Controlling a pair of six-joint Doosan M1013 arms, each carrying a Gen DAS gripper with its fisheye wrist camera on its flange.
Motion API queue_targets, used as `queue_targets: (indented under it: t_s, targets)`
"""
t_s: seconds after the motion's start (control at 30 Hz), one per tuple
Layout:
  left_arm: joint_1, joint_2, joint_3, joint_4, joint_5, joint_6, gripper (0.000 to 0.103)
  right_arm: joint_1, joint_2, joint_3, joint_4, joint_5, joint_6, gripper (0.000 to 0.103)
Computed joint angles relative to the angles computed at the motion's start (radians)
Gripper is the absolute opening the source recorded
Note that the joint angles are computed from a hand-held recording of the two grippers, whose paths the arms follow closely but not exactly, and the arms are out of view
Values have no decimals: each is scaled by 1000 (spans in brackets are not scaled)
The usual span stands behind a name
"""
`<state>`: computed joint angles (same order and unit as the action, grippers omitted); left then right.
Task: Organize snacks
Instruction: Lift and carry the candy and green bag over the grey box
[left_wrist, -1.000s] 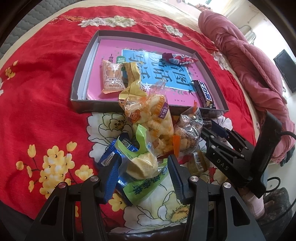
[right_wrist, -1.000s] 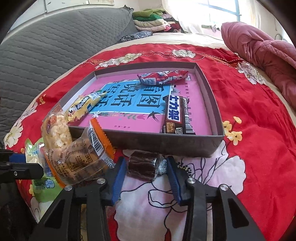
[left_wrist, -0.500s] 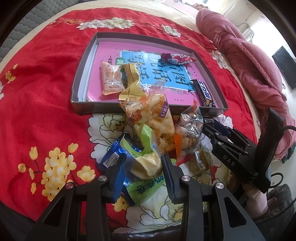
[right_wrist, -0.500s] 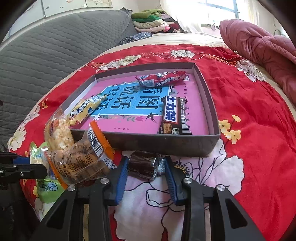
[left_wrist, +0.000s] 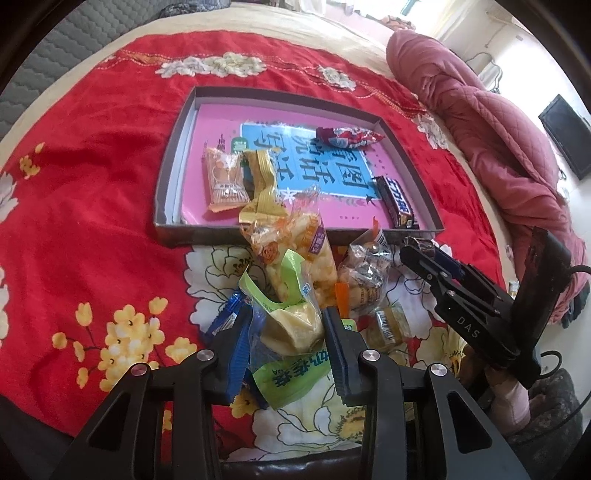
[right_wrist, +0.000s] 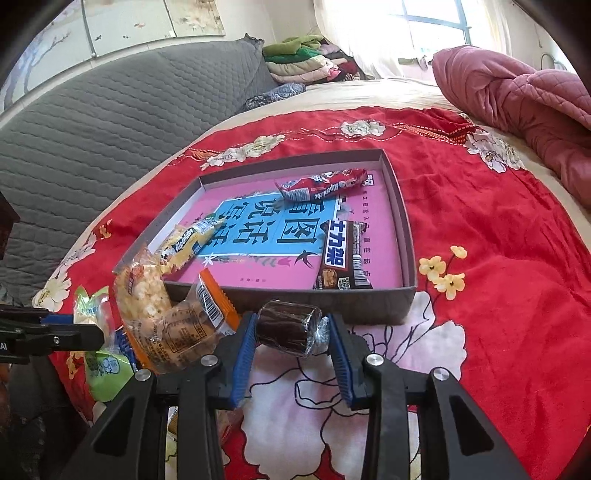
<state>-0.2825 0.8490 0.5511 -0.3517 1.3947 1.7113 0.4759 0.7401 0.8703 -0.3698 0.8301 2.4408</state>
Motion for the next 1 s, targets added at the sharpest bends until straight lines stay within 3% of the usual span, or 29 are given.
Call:
queue_targets:
  t_s: [1.0]
  targets:
    - [2, -12, -36, -5, -72, 10, 39, -6, -32, 46, -70, -80, 95, 38]
